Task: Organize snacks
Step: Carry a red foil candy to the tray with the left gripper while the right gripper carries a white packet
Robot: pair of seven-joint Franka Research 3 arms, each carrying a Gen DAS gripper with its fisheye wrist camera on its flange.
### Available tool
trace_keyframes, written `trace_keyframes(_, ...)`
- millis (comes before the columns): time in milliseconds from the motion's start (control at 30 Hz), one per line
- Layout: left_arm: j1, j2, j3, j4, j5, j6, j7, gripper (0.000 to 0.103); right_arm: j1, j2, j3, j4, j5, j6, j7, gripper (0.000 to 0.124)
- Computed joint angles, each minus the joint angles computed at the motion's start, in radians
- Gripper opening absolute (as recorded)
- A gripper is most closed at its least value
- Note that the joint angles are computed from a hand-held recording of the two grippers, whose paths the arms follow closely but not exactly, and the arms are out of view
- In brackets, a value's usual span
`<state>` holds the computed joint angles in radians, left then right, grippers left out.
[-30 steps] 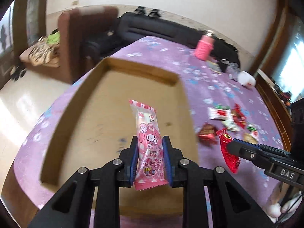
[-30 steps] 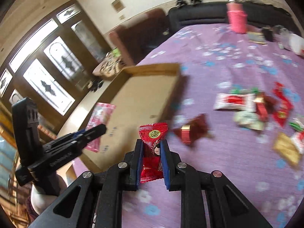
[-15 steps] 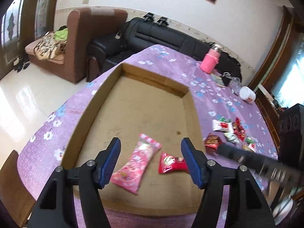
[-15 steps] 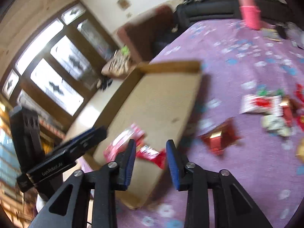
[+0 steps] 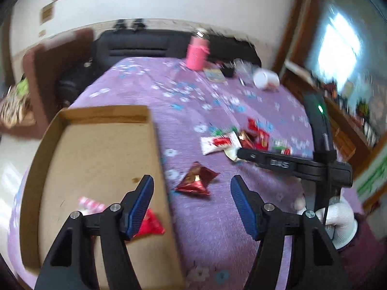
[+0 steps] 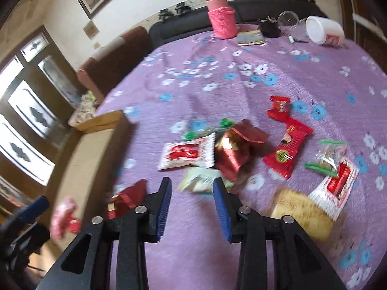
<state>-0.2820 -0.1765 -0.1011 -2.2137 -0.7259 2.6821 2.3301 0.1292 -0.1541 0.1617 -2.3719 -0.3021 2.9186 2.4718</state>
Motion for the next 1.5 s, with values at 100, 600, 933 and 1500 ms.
trace_keyframes(100,0.007,0.073,-0.050,0.052,0.156,0.003,-0.074,0.066,-0.016,0.025,0.004,0.005,-0.058,0.010,0.037,0.056)
trace_keyframes(600,0.058,0.269,-0.151,0.209,0.624,-0.096,-0.438,0.033,0.034,0.016,-0.054,-0.034,0.028,0.073,-0.018,0.035)
trace_keyframes(933,0.064,0.115,-0.117,0.100,0.228,-0.097,-0.199,0.033,0.045,-0.132,-0.005,-0.145,0.263,0.131,-0.182,0.035)
trace_keyframes(1500,0.168,0.068,0.054,0.058,0.107,-0.036,-0.195,0.033,0.221,0.089,0.037,0.178,0.371,0.016,-0.387,0.036)
